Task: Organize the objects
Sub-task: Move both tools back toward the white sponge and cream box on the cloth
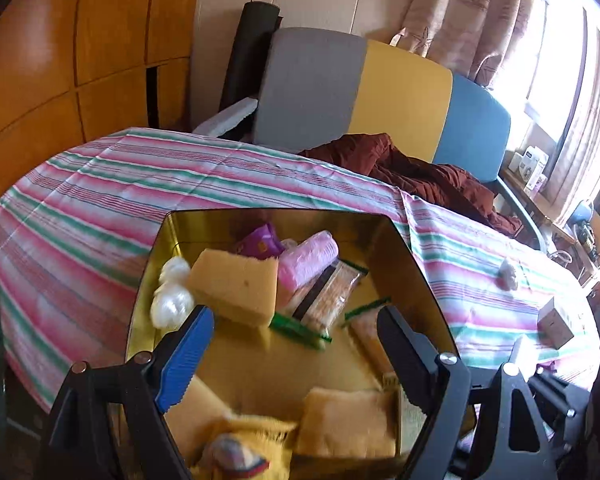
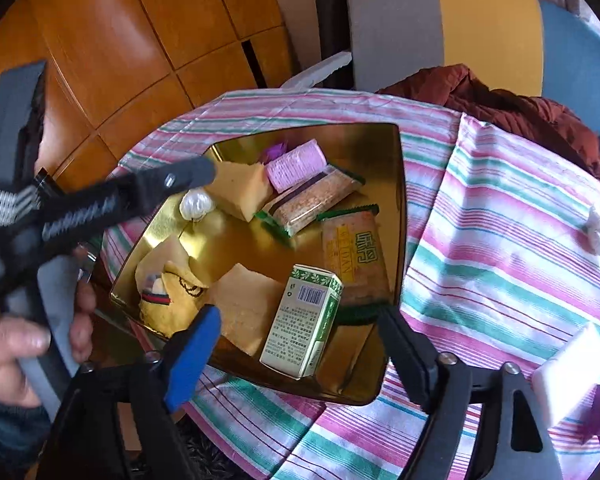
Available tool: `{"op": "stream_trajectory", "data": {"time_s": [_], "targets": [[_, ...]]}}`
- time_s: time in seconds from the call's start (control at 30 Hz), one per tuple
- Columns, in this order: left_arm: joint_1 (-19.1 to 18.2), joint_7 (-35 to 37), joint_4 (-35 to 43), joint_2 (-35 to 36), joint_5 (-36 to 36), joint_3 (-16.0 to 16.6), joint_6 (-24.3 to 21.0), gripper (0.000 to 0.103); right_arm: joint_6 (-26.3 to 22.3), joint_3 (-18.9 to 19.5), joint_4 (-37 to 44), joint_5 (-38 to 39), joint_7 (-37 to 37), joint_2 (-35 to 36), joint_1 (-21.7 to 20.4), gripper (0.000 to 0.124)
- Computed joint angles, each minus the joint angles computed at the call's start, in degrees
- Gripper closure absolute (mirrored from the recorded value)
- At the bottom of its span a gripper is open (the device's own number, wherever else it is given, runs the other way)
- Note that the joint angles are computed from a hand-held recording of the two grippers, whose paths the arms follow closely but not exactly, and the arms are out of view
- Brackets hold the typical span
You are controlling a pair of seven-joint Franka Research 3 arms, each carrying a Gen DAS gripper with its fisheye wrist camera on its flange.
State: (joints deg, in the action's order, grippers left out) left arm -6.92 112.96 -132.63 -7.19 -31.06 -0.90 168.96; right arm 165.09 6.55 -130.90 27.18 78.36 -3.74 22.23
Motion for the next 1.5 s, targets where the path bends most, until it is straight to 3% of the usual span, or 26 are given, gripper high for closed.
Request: {"op": "stream_trajectory", "data": {"time_s": [0.23, 0.6, 0.8, 1.13, 1.23, 1.5], "targets": [[-0.9, -4.3, -5.1, -4.2, 6.4, 0.1, 1.9, 0.018, 3.2, 0.5, -2.8, -6.1, 6.6, -2.1, -1.1, 0.029], [-7.1, -2.4, -7.6, -6.9, 6.2, 4.4, 1.2, 0.018, 5.9, 0.2, -6.4, -10.4, 13.6, -5.0, -3.5, 0.024], [-8.2, -1.8, -7.9, -7.7, 6.5, 4.3, 0.8, 0.019, 6.1, 0.3, -8.8, -13.3, 17.4, -7.0, -6.1, 0.023], [-10.3, 0.2, -7.7, -7.9, 7.3, 4.2, 0.5, 0.018, 5.2, 1.2, -13.1, -21.3, 25.1, -12.0, -14.7, 0.023], [-12.4, 3.2, -7.1, -8.0, 4.3, 5.3, -0.6, 0.018, 4.7, 2.1, -14.2, -24.8, 27.6, -13.8, -18.5, 0.023], [-12.6, 8.1, -5.0, -6.9, -0.8, 3.6, -5.1, 0.019, 1.9, 3.3, -15.7, -32.9, 34.0, -18.2, -29.0, 0.023]]}}
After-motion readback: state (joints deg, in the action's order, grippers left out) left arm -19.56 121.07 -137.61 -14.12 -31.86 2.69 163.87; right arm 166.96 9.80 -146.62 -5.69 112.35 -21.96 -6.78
